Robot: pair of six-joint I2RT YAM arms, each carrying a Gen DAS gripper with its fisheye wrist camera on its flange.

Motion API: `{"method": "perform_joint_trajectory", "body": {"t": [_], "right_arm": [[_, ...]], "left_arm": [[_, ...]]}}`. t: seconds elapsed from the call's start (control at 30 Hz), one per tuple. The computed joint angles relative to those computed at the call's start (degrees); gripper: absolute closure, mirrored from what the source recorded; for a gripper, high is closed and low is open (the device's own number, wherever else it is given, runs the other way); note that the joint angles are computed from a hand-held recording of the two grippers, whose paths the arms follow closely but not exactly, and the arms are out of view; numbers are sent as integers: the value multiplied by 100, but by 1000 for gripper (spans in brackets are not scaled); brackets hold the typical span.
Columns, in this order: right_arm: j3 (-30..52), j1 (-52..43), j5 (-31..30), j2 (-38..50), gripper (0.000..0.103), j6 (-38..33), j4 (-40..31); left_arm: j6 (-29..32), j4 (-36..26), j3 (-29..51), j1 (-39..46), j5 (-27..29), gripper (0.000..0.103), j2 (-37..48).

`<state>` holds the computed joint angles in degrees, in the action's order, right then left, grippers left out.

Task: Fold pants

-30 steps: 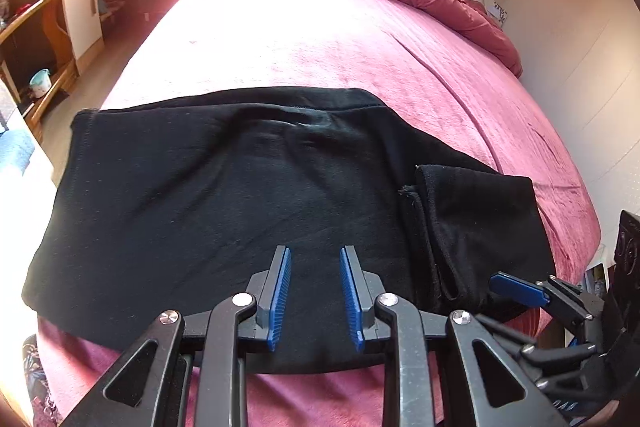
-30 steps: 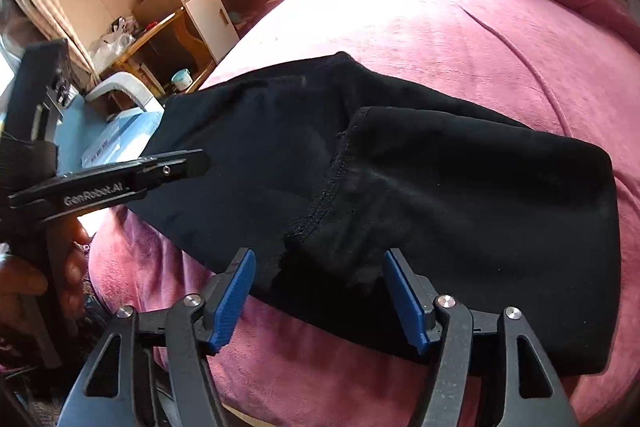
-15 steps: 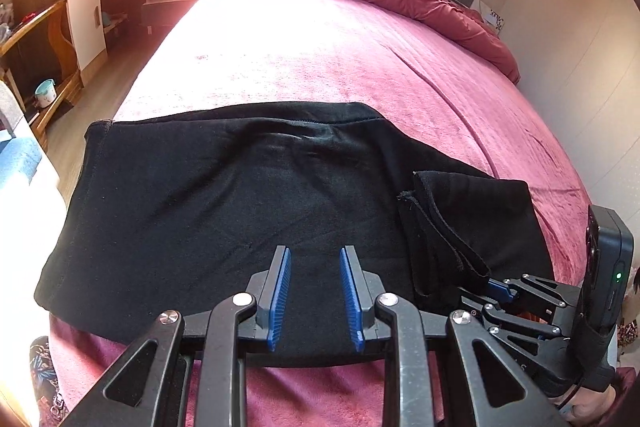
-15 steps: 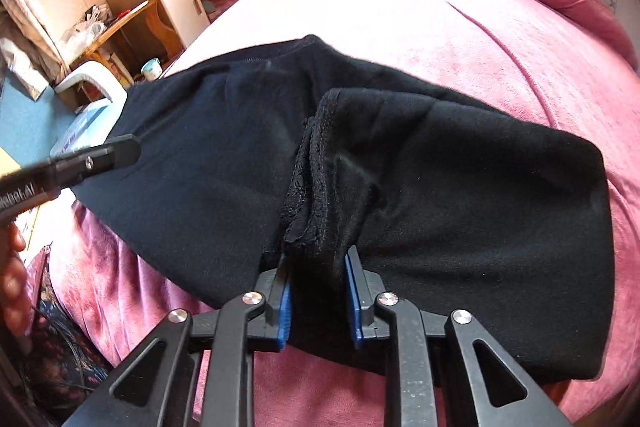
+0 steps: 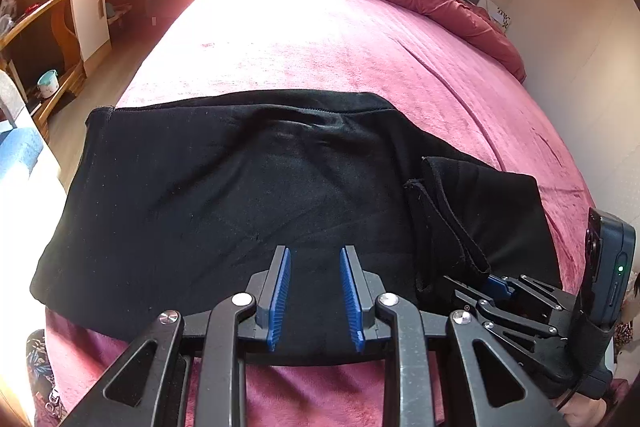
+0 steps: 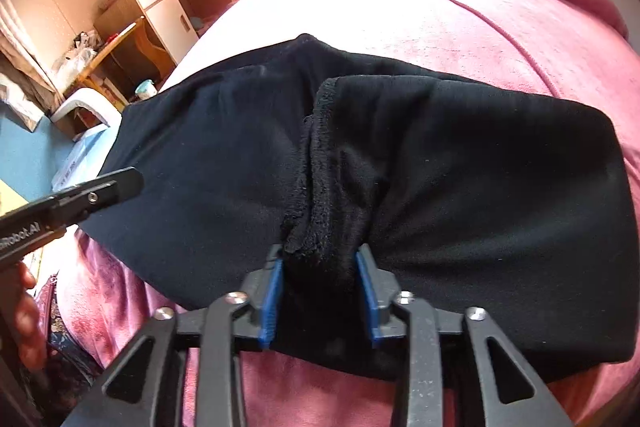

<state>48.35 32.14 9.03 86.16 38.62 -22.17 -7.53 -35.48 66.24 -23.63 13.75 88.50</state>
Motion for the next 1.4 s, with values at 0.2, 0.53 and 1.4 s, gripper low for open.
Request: {"method": "perform_joint_trajectory", "body": {"t": [0.2, 0.53, 1.4], "right_arm": [[189, 73, -70, 62, 37, -105, -23], [-58, 217, 622, -678, 21, 284, -279], [-636, -298, 207, -487, 0, 528, 279]], "left_arm": [[74, -306, 161, 373, 425, 72, 133], [224, -1192, 1153, 3235, 1563, 72, 697], [12, -1625, 1088, 4072, 1555, 71, 1764]]}}
